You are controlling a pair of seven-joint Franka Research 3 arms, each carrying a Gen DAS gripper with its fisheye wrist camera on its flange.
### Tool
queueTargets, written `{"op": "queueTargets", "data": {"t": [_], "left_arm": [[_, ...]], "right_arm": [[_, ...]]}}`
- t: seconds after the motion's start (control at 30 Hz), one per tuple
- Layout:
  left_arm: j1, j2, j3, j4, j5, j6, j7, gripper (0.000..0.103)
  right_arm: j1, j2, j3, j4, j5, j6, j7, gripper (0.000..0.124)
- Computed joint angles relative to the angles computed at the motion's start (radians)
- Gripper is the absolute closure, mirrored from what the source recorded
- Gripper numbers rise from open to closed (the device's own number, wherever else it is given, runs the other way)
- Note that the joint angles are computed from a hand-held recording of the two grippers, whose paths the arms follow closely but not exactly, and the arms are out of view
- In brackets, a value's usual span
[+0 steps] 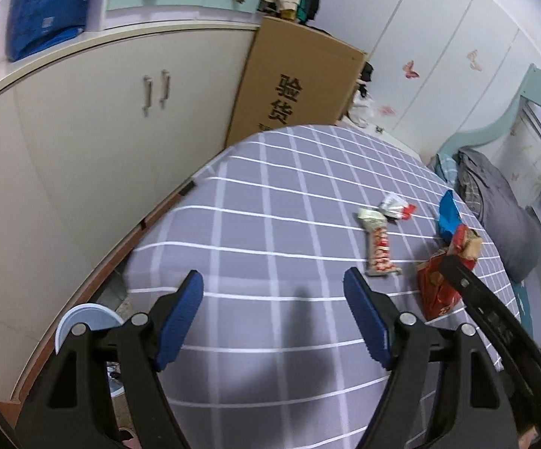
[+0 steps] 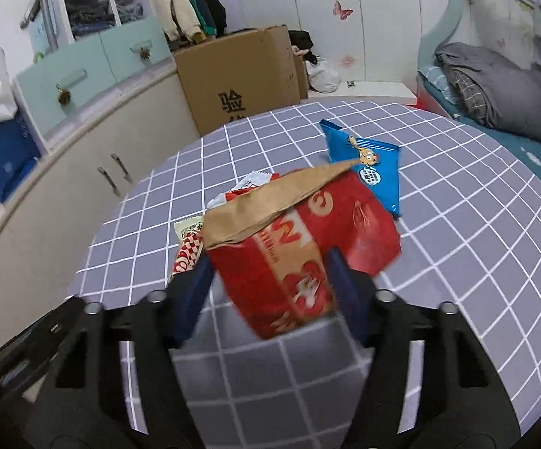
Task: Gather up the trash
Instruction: 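Reach the right tool to the red snack bag and grasp it, then grasp the red-white candy wrapper with the left tool while the right lifts the bag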
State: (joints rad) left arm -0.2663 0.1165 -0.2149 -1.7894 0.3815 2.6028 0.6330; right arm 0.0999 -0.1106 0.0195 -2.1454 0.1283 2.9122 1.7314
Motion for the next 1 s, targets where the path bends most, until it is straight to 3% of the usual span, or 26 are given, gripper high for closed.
{"op": "queueTargets", "data": {"t": [0.1,0.2,0.47,0.5,0.53,0.6,0.77,1.0], "left_arm": [[-0.013,0.049,-0.01,0.057,-0.011,-0.01,0.024,0.027],[-0.04,0.11,-0.012,0.137,0.005,-0.037,0.046,0.027],[-0.138,0.28,0.027,0.392,0.099,-0.21,0.09,0.031],[-0.144,0.296,0.026,0.416,0.1,-0.227,0.107,0.04],[-0.156,0.306,0.032,0.436,0.112,-0.248,0.11,0.059],[-0.174,0.325,0.037,0.474,0.13,-0.293,0.136,0.077],[-0.163,0.266,0.036,0.383,0.116,-0.234,0.118,0.08],[-0.11,0.072,0.019,0.116,0.115,-0.064,0.025,0.081]], "right_arm": [[0.037,-0.041,-0.042,-0.042,0.143,0.026,-0.137,0.089],[0.095,-0.065,-0.102,-0.058,0.35,0.021,-0.324,0.092],[0.1,-0.088,-0.115,-0.065,0.566,0.005,-0.521,0.099],[0.099,-0.091,-0.114,-0.067,0.58,0.004,-0.536,0.1],[0.105,-0.095,-0.12,-0.067,0.611,0.001,-0.562,0.101],[0.114,-0.105,-0.131,-0.072,0.674,0.005,-0.616,0.103],[0.121,-0.132,-0.143,-0.082,0.779,-0.01,-0.71,0.105],[0.137,-0.205,-0.136,-0.123,0.84,-0.023,-0.77,0.106]]}}
